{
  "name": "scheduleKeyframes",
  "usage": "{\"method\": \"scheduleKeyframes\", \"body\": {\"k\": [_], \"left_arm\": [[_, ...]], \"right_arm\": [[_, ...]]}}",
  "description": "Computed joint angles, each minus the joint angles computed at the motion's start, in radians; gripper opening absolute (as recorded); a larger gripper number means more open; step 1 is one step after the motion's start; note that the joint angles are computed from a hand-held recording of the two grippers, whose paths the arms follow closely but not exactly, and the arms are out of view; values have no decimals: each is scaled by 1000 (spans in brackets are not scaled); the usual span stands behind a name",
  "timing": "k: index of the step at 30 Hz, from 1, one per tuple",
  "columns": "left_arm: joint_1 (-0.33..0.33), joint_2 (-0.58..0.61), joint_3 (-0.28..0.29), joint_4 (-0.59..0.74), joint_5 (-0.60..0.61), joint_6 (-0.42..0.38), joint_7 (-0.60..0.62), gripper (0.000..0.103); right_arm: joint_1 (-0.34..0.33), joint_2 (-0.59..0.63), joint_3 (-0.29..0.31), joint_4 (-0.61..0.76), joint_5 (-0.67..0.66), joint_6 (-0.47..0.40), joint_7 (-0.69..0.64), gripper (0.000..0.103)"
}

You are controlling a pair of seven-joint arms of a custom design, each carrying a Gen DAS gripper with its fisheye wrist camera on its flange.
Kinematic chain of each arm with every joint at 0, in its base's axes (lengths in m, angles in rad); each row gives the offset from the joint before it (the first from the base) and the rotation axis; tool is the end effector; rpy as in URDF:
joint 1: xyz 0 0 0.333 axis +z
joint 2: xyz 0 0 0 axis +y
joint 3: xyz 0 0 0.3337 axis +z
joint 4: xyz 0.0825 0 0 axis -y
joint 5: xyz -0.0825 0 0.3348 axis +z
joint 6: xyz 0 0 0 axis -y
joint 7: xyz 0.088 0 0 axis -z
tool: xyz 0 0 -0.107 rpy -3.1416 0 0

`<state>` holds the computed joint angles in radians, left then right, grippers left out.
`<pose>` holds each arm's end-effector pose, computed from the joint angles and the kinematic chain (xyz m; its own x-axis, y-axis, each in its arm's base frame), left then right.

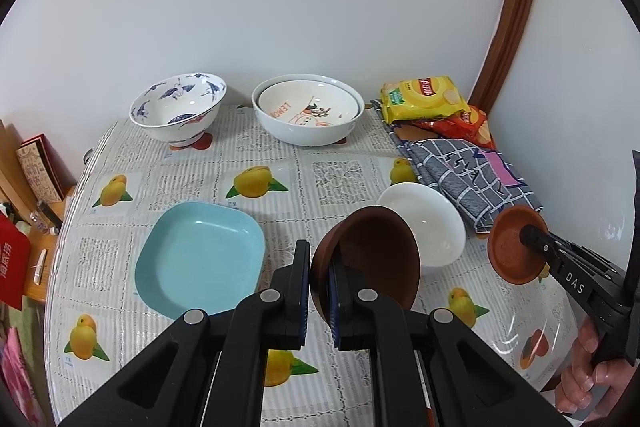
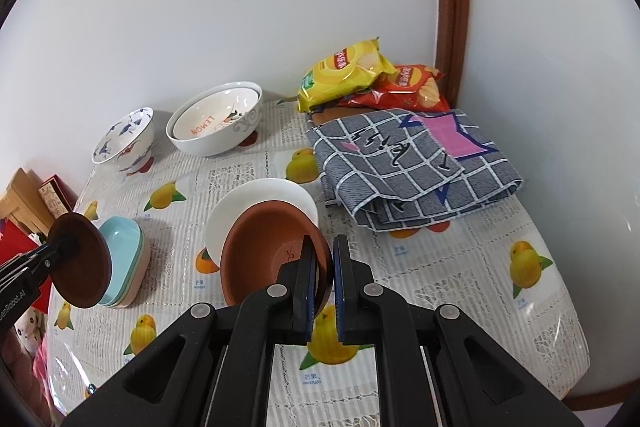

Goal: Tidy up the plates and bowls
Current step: 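Carry the brown saucer in the right gripper over the white swirl-patterned bowl, then lower the saucer into the white bowl and open the right gripper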

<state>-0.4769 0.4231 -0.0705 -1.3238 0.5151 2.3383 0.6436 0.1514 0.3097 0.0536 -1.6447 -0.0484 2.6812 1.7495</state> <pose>0.5985 -0.3420 0.5885 0.1053 -0.9886 0.1075 -0.7403 -0.1502 -0.6553 0.6454 0.1303 0.5556 0.0864 -0.9922 -0.0900 -0.7522 -0.0057 -0.6589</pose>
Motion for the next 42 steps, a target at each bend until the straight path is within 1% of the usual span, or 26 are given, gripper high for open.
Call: {"method": "scheduleKeyframes", "body": {"k": [6, 11, 18, 25, 29, 39, 42], "left_arm": [[16, 5, 6, -7, -10, 3, 1, 8], [33, 21, 10, -3, -28, 10, 3, 8], [45, 55, 16, 24, -61, 7, 26, 8], [50, 90, 25, 55, -91, 7, 49, 8], [53, 105, 29, 67, -106, 5, 62, 8], [59, 131, 36, 91, -135, 13, 88, 8], [62, 137, 38, 93, -144, 20, 88, 8]], "right_arm": [[9, 65, 6, 75, -4, -32, -6, 8], [15, 141, 9, 170, -3, -76, -7, 8], [25, 241, 10, 296, -6, -151, -17, 8], [43, 355, 10, 457, -4, -242, -33, 8], [60, 414, 2, 544, -13, -291, -37, 8], [87, 499, -23, 677, -44, -364, -41, 8], [101, 531, -37, 737, -65, -409, -50, 8]]}}
